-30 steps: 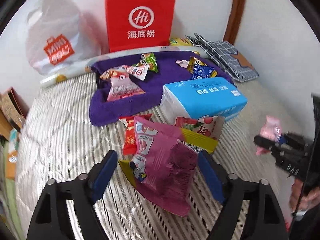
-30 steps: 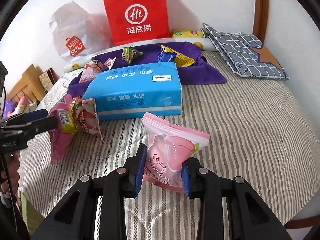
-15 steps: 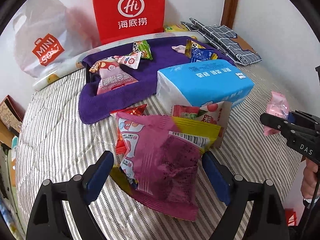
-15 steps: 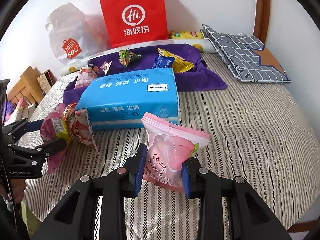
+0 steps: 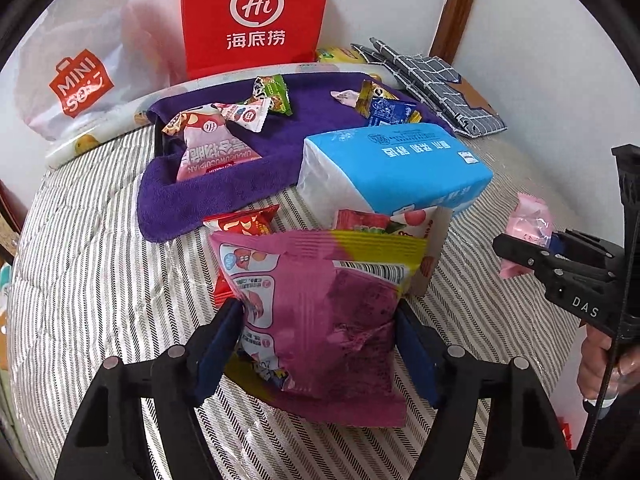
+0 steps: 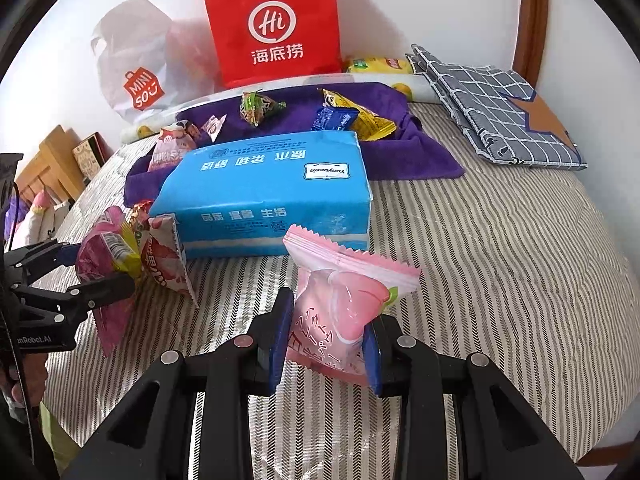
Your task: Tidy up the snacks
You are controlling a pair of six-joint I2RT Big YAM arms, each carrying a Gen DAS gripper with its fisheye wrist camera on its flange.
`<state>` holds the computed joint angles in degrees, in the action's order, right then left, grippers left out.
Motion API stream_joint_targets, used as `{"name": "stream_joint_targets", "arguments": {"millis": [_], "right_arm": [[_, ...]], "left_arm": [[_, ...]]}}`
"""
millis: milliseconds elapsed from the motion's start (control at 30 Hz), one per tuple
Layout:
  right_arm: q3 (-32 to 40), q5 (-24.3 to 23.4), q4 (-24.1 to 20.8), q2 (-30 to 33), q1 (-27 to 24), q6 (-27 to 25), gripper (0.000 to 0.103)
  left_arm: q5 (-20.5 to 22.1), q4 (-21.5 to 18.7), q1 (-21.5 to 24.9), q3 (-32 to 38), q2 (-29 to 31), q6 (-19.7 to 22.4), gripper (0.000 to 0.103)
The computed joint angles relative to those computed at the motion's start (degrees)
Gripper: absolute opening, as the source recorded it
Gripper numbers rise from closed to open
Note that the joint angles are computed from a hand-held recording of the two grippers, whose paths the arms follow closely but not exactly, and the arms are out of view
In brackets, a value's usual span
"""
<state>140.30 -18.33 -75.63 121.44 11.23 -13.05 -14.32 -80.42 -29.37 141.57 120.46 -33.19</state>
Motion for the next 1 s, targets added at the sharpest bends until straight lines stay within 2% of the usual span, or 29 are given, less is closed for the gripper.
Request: {"name": "stream_joint_targets", "arguments": {"millis": [700, 1000], "right_arm": [[-3.01, -0.33, 2.03, -2.64, 0.3, 0.12, 0.032], [-5.6, -1.45, 3.6, -5.0, -0.13, 0.35, 0.032]], "left_arm": [[0.01, 4.77, -0.25, -6.13, -4.33, -0.3, 0.066], [-0.94, 9.21, -0.88, -11.51, -8.54, -2.05, 0.066]]}}
